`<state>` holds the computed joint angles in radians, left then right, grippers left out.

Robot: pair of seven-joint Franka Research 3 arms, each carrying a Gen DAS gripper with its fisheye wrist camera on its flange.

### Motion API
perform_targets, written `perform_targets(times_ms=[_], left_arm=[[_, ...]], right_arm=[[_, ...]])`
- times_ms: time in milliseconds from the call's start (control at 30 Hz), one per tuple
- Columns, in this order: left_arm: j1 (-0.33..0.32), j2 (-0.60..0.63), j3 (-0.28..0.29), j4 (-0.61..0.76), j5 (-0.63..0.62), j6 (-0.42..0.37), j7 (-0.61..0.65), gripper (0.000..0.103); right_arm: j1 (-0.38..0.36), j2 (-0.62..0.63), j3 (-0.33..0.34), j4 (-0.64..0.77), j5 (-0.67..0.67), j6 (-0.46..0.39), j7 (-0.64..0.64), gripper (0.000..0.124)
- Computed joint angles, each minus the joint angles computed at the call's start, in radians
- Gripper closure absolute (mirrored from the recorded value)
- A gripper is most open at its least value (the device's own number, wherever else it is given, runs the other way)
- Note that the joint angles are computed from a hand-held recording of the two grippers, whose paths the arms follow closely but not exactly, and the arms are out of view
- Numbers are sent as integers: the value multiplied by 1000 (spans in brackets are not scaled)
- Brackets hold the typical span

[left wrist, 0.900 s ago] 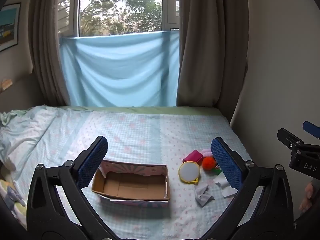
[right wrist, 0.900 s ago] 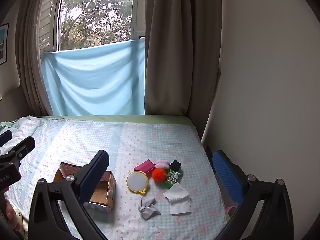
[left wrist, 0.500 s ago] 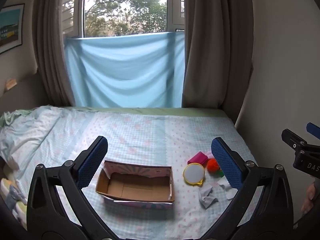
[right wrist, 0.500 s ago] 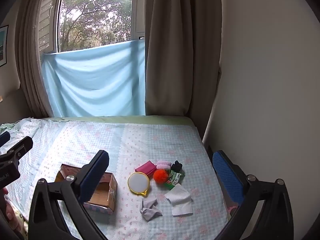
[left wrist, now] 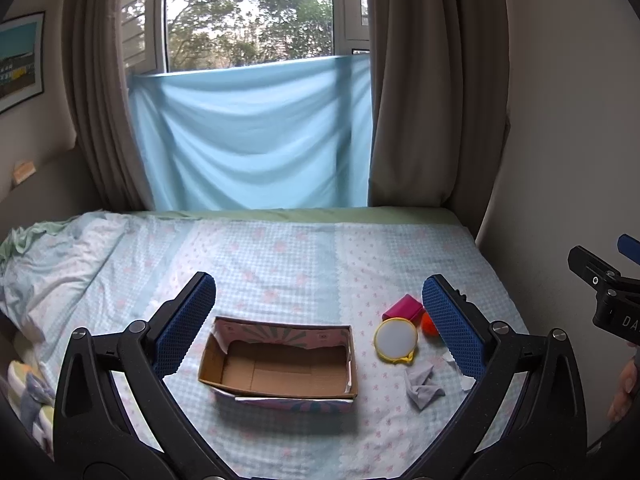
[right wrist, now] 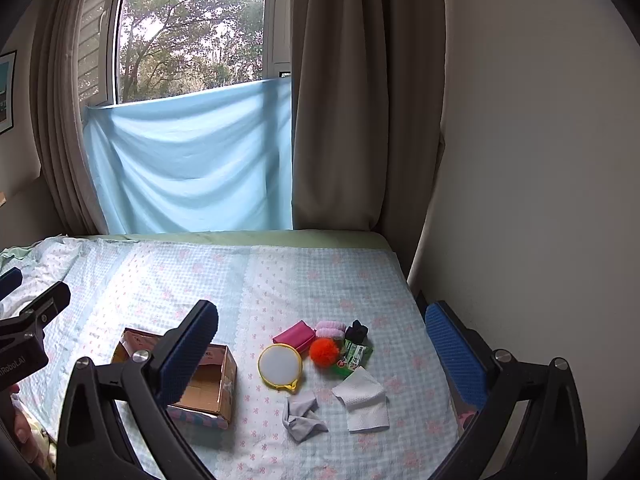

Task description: Organize soft objects

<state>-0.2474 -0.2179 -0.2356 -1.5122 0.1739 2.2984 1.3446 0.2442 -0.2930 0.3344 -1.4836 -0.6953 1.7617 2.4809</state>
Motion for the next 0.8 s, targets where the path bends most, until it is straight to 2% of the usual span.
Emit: perform_targets(times_ms=[800], left_arm=[[6, 7, 8, 1, -12, 11, 9, 0]], right_arm=[[10, 11, -4, 5, -5, 1, 9, 21]])
